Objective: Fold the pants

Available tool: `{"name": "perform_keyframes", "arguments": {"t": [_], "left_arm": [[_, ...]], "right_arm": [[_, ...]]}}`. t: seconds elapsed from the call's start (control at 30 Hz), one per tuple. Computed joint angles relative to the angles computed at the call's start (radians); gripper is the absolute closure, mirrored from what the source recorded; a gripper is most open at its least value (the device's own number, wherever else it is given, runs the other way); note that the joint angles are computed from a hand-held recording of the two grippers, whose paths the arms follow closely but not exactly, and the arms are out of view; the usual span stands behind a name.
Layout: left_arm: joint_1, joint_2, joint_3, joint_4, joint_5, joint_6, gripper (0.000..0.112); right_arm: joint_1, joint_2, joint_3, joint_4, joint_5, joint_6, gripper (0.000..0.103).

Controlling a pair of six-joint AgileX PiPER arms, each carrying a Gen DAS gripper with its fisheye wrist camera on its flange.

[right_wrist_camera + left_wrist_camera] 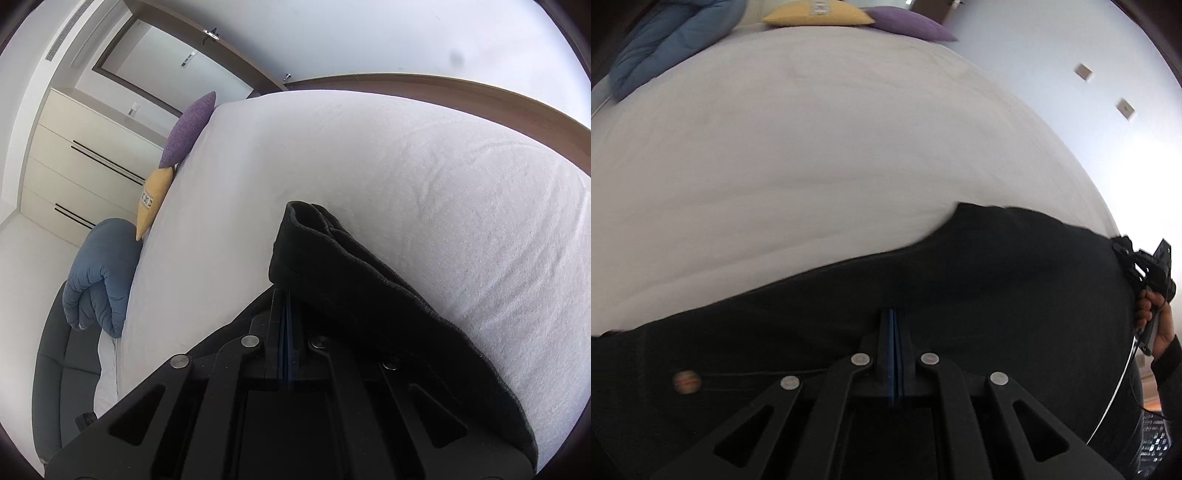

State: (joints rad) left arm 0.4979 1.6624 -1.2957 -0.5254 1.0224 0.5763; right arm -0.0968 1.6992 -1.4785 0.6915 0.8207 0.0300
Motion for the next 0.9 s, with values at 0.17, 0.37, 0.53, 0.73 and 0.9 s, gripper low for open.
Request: {"name": "perform_keyframes", "arguments": {"t": [0.17,0.37,0.53,0.73,0.9], "left_arm": [[0.15,-0.148,0.036,0.099,-0.051,-0.11,0.11],[-0.182,-0.367,0.254,0.125,-0.153,-0.225,0.062],[-0.337,-0.38,0.441,0.209,-0.321,-0.301,0.061],[-0.228,-0.369,0.413,0.092,-0.223,-0.136,0.061],[-0.234,-0.374,0.435,0.075,-0.255,-0.142,0.061]], "right_arm": [[0.128,-0.131,-0.055,-0.167,0.064,0.131,0.103],[0.463,-0.157,0.083,0.094,0.009,0.044,0.103],[0.51,-0.109,0.227,0.152,-0.015,-0.008,0.103],[0.145,-0.297,0.457,0.248,-0.013,-0.141,0.103],[-0.122,-0.408,0.374,-0.04,0.037,0.104,0.103]]}}
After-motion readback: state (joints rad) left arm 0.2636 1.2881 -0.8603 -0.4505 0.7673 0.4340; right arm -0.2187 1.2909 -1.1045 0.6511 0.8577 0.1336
